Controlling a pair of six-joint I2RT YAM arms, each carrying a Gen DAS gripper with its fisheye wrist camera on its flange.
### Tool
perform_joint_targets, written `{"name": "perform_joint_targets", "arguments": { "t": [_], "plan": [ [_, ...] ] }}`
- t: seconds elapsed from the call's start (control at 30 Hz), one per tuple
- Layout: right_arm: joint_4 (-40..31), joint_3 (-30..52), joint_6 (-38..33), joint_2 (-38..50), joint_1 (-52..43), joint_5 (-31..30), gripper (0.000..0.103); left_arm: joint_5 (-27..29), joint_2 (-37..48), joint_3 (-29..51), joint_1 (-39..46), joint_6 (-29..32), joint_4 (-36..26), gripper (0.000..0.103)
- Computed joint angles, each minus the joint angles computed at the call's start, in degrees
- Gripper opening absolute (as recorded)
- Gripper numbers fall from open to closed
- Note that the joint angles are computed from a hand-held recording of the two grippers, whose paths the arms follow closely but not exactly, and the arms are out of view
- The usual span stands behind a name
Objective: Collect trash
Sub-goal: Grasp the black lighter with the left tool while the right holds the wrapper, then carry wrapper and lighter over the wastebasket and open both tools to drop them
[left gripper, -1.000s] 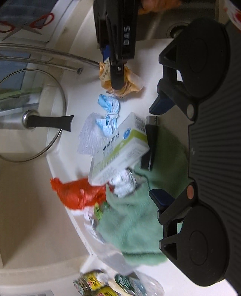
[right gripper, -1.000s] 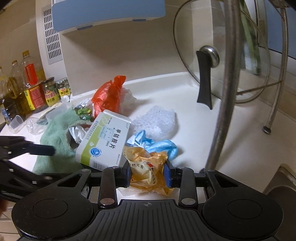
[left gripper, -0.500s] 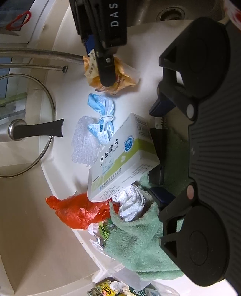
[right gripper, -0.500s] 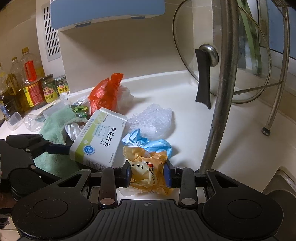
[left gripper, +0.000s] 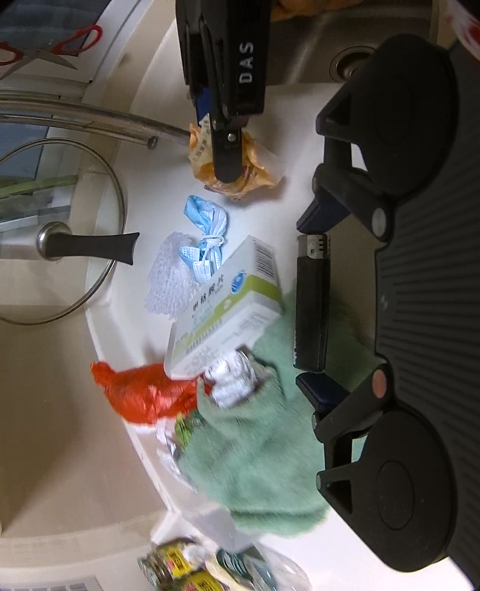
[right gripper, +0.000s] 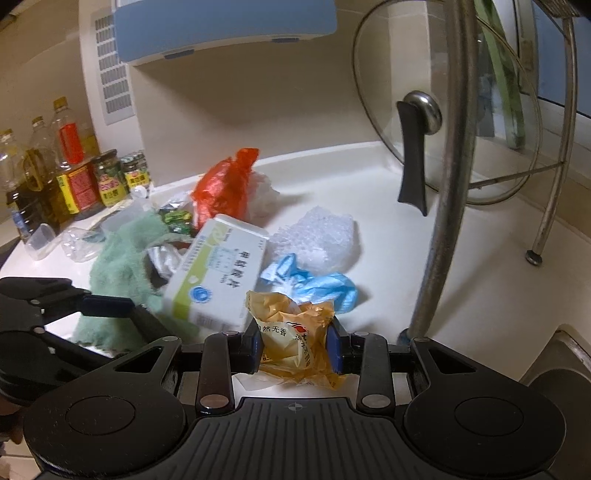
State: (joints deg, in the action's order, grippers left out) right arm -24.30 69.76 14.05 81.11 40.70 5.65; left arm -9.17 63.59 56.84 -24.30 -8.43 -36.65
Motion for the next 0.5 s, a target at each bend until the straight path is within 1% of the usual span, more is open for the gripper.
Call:
{"name": "perform_joint_targets", "arguments": {
  "t": [0.13,0.23,0.4,0.5],
  "plan": [
    [-0.80,0.27,0.25,-0.85,2.21,-0.83,0.035,-2.80,-6.31,-1.12,-1.11,-2.69,-4.72,0.080],
    [-1.19,0.82,0.56,-1.26,4.49,-2.24,0.035,-5.18,-11.25,-1.71,-1.66,-5.48,-9.37,0.080],
    [-1.06,2.47,0.39,-0.89,9.50,-4.80,0.035,-10.43,-20.13,-2.64,-3.68,-12.47,-19.13,0.080],
    [-0.50,3.50,0.43,0.08,13.02,-6.48,0.035,-12.16,-25.83,-3.31,-4.54,-17.32,-26.19,0.080]
  ]
}}
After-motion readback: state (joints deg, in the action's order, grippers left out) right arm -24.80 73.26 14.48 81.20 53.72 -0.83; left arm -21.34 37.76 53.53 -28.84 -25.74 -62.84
